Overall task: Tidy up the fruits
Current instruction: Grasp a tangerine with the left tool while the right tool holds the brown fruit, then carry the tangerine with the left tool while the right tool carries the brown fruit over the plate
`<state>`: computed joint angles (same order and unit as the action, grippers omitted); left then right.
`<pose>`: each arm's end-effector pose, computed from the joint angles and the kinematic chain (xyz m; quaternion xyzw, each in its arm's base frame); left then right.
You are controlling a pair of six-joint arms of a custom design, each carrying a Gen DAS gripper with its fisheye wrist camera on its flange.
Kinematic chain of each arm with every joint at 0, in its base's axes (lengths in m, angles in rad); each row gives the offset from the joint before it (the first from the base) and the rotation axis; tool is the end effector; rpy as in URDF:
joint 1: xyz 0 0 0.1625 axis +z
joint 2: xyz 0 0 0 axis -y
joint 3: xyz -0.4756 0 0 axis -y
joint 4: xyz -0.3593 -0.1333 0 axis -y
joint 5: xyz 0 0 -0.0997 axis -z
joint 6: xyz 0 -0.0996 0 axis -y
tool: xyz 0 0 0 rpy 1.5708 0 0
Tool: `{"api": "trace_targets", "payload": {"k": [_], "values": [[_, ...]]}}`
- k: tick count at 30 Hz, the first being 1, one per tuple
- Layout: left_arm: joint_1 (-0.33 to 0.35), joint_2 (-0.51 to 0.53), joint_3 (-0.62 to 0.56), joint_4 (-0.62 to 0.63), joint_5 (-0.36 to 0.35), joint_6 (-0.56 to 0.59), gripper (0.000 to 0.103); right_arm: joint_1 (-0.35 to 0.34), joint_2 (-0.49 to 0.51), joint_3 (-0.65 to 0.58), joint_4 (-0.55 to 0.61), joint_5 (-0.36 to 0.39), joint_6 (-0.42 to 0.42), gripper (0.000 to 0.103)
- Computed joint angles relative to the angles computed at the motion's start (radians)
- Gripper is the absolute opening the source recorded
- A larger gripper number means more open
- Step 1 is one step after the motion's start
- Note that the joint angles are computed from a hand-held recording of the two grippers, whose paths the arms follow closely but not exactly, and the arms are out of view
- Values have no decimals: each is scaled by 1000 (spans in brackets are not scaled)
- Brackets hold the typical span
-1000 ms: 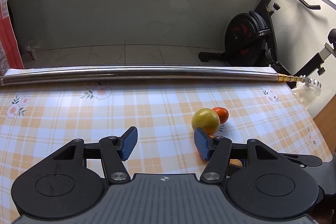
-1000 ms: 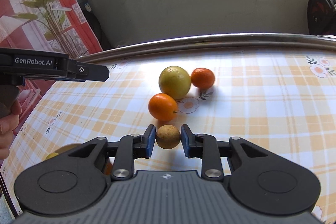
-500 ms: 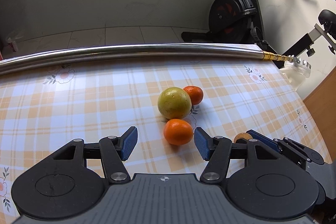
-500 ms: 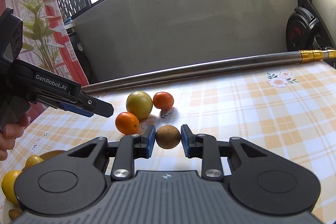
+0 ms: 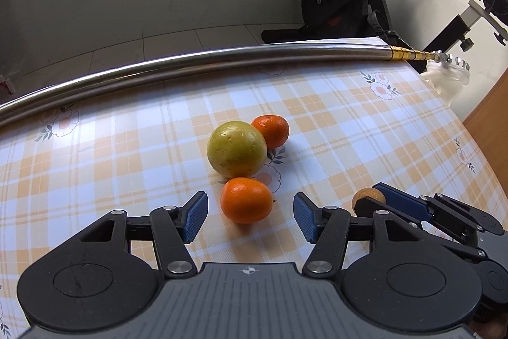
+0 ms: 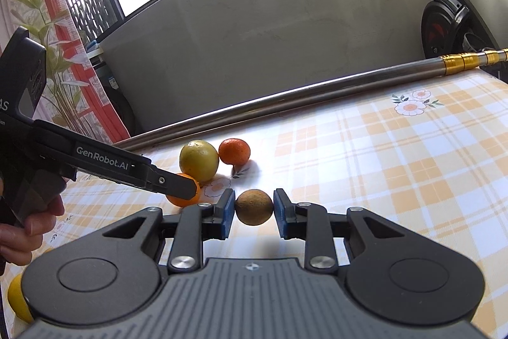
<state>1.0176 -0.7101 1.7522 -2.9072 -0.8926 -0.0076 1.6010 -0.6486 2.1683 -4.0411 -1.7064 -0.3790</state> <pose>-0.1801 -0.6643 0.1170 0.2044 0.9115 -0.2239 0.2779 0.1360 -0.5318 0.1147 0.1499 -0.8749 0.4392 0.1385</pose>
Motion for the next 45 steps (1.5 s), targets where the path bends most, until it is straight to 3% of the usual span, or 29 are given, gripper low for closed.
{"api": "trace_targets", "payload": {"k": [9, 11, 14, 23, 25, 30, 37, 45], "values": [[24, 21, -53, 76, -28, -67, 60, -14, -3, 15, -31, 26, 28, 29], [27, 24, -60, 86, -29, -72, 47, -16, -7, 17, -26, 30, 29, 29], [29, 21, -54, 73, -41, -67, 43, -18, -12, 19, -18, 33, 29, 29], [-16, -64, 81, -66, -48, -45, 43, -15, -11, 21, -30, 20, 42, 29], [-34, -104, 136, -114, -46, -59, 43, 2, -7, 17, -27, -20, 43, 29], [-87, -213, 288, -218, -13, -84, 43, 26, -18, 64, -33, -19, 88, 29], [-126, -344, 433, -215, 4, -155, 43, 105, -33, 133, -75, -57, 125, 29], [-105, -380, 460, -207, -31, -150, 43, 178, -19, 146, -40, -114, 122, 29]]}}
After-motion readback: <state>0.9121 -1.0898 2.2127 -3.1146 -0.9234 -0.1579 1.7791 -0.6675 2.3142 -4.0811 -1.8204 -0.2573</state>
